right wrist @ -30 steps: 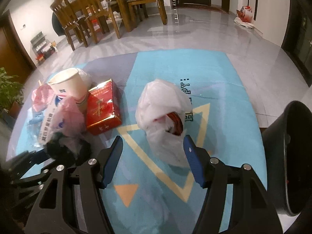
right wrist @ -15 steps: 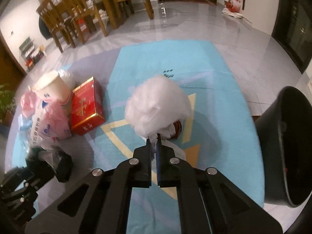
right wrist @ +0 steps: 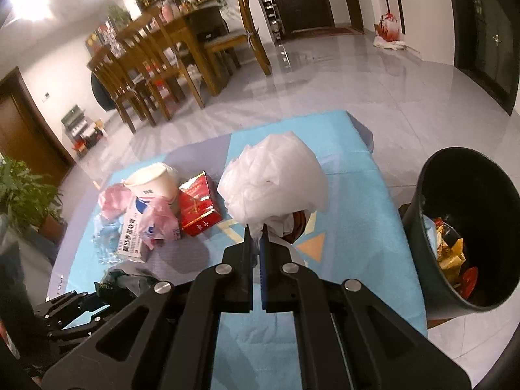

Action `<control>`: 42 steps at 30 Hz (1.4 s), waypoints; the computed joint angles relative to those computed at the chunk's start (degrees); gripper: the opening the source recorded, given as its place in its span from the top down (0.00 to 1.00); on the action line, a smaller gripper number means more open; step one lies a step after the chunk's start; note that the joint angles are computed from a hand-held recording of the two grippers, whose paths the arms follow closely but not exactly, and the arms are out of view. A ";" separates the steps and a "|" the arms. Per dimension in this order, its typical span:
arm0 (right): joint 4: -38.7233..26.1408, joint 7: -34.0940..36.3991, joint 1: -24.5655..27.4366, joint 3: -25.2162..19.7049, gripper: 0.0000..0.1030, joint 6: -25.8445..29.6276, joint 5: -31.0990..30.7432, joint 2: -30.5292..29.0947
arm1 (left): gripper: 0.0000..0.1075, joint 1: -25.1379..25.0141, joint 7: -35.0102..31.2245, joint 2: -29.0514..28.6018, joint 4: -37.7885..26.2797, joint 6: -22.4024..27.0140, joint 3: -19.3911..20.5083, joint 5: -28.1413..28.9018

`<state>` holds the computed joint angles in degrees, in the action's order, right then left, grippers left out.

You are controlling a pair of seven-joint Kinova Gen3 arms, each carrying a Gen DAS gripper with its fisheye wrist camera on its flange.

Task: Collect trash
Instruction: 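Grasp the dark plastic bag with the left tool while the right tool grasps the white tissue, then carry both items over the bucket and open both tools to drop them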

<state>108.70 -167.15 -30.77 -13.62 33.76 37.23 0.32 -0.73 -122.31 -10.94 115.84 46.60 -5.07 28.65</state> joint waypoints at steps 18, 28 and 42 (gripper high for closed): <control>10.28 -17.63 12.45 -8.63 0.96 -1.20 9.61 -13.08 | 0.62 5.90 -1.45 1.48 -4.83 0.11 2.97 7.81; 15.97 -17.44 22.15 -9.36 0.96 0.83 3.97 -22.24 | 0.62 10.56 -0.67 7.57 -10.23 -1.56 9.51 10.69; 15.05 -5.61 27.98 -5.42 0.96 1.61 -9.23 -19.47 | 0.62 20.44 12.89 20.22 -21.23 -7.10 17.65 -3.44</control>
<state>123.75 -172.76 -2.80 -19.04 35.37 28.01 -19.16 19.71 -109.42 9.28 94.61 39.49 12.57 25.21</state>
